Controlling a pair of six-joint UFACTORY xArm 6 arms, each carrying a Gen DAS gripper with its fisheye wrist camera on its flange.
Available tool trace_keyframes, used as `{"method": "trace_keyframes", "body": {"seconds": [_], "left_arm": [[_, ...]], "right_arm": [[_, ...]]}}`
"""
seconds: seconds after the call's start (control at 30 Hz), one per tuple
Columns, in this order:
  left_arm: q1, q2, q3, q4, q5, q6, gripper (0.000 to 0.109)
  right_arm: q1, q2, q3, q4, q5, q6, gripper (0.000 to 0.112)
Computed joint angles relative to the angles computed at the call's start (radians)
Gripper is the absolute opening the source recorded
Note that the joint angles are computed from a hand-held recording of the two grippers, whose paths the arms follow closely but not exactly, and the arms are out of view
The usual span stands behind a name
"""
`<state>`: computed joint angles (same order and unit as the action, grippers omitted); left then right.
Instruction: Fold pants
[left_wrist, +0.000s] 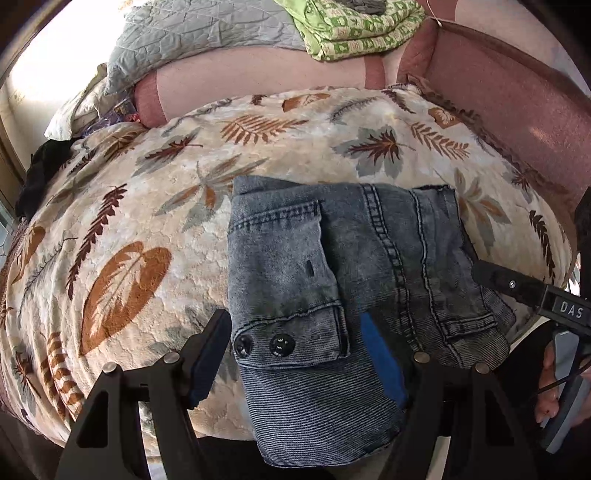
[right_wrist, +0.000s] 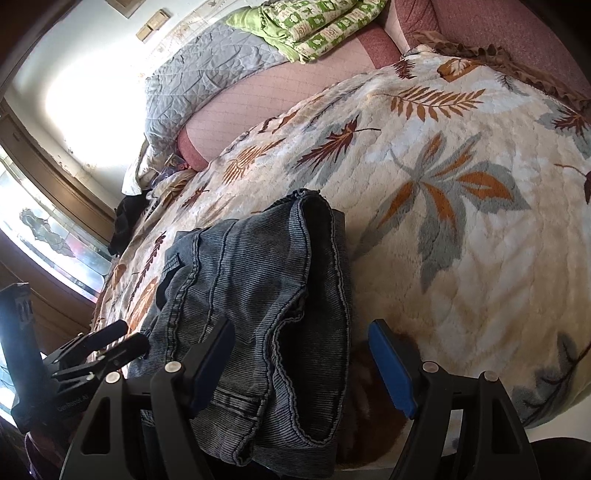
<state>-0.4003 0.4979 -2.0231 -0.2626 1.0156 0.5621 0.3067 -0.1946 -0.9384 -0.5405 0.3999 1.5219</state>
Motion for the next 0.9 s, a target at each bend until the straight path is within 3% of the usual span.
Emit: {"method": "trace_keyframes", "body": {"seconds": [0.37,0.9], "left_arm": [[-0.012,0.013,-0.012,0.019,-0.004,0.002,0.073],[-0.017,-0.043,0.091,0.031,-0.084,0.006,0.073]], "right_arm": [[-0.005,-0.001,0.005,-0.004,-0.011,0.009,0.078],[-0.013,-0.067,0.07,-0.034,-0.005,0.056,0.078]]}}
